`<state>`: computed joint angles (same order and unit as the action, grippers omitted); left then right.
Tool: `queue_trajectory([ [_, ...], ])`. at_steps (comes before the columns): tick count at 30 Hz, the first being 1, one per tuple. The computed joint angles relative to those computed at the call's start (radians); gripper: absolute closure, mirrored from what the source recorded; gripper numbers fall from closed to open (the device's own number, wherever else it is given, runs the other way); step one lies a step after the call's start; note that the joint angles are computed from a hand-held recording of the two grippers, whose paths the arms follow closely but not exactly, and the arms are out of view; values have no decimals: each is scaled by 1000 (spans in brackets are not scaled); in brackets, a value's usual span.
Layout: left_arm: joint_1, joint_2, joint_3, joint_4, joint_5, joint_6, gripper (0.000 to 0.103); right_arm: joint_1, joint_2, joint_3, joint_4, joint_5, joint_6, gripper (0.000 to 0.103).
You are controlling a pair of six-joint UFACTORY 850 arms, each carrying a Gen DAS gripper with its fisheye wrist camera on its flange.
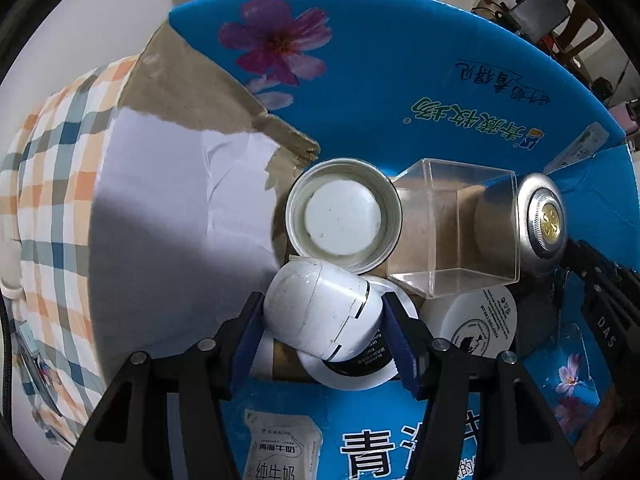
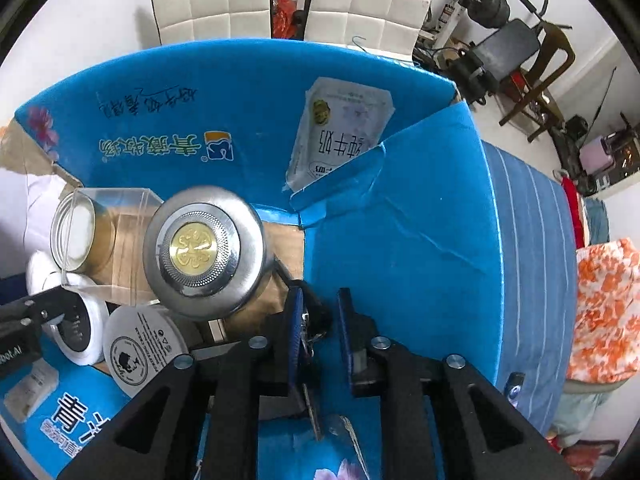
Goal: Organize rigid objects
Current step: 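Carry the earbud case into the box with the left tool while the right tool places the key there, then open both tools and withdraw them from the box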
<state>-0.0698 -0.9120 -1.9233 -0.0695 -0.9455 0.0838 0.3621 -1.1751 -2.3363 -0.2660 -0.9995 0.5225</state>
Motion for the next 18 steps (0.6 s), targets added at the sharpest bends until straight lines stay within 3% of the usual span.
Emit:
queue_trajectory([
  [5,13,4,-2,-17,-9,-6,46,-7,12,6,24,-8,1,74],
  [7,24,7,-8,-26,-9,7,43,-5,39,41,35,8,10,60],
  [8,27,15,-1,-35,0,10,37,-6,48,52,42,13,9,54],
  [10,30,40,27,-53,25,18,24,-2,84,105,60,48,2,28],
  [11,29,52,38,-54,36,16,15,-3,106,138,75,76,-10,24],
  [12,31,60,48,-53,48,11,9,-1,121,161,75,90,-10,20],
  [18,38,123,115,-34,71,-8,8,15,196,272,66,130,24,11],
])
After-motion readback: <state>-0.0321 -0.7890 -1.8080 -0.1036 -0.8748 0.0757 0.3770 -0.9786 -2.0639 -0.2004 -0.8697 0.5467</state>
